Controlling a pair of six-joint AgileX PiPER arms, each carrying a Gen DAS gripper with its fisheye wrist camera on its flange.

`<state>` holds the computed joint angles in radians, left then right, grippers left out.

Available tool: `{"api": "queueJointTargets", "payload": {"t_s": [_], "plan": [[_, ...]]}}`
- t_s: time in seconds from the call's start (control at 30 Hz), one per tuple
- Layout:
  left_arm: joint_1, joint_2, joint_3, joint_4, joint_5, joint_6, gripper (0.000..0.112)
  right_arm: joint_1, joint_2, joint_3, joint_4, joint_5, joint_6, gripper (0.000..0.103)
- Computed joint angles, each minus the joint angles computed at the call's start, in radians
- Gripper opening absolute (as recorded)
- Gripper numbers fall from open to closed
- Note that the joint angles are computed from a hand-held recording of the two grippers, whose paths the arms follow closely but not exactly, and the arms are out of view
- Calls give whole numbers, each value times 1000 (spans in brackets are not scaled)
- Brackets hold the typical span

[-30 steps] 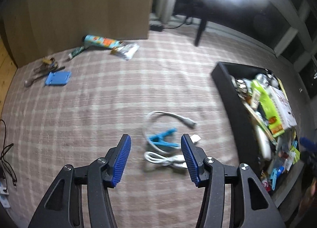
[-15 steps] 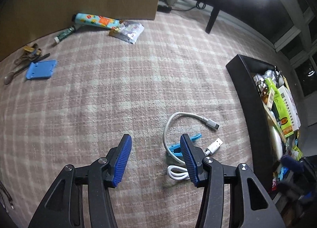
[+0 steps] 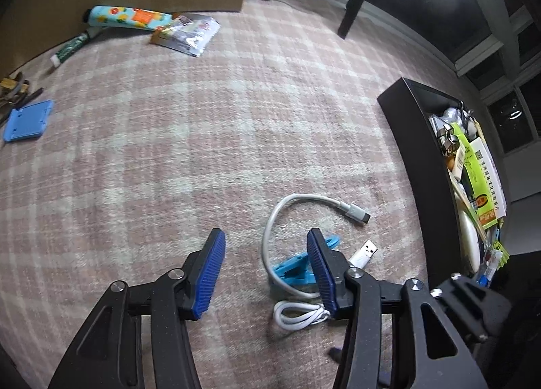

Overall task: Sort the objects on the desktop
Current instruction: 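Grasp a white cable with the left gripper while the right grasps another, then carry both white cables over the black box and open both grippers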

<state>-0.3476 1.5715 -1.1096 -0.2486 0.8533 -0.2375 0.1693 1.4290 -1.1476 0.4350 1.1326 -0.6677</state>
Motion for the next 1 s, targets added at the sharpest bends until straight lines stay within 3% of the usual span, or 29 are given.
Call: {"api": "queueJointTargets", "payload": {"t_s": [0.1,0.17,0.23,0.33,0.47,0.77,1.0], "plan": [[15,13,-12,-29,0,30,34,27,11,25,-17,-45,13,55],[26,19,-16,-44,0,41,18,36,21,36,-20,-62,18,55],[35,24,-16,-66,-4,59,9,44,13,52,-17,-89,10,55],[35,15,-4,-70,-20,61,7,54,4,69,-19,-122,11,51],[29,-8,11,-68,-31,55,4,65,-12,92,-29,-154,5,27],[59,-110,28,-126,-7,67,3,0,-64,121,14,-112,-56,26],[-25,-167,-79,-9,39,-68,3,-180,-138,110,91,0,-168,26]]}}
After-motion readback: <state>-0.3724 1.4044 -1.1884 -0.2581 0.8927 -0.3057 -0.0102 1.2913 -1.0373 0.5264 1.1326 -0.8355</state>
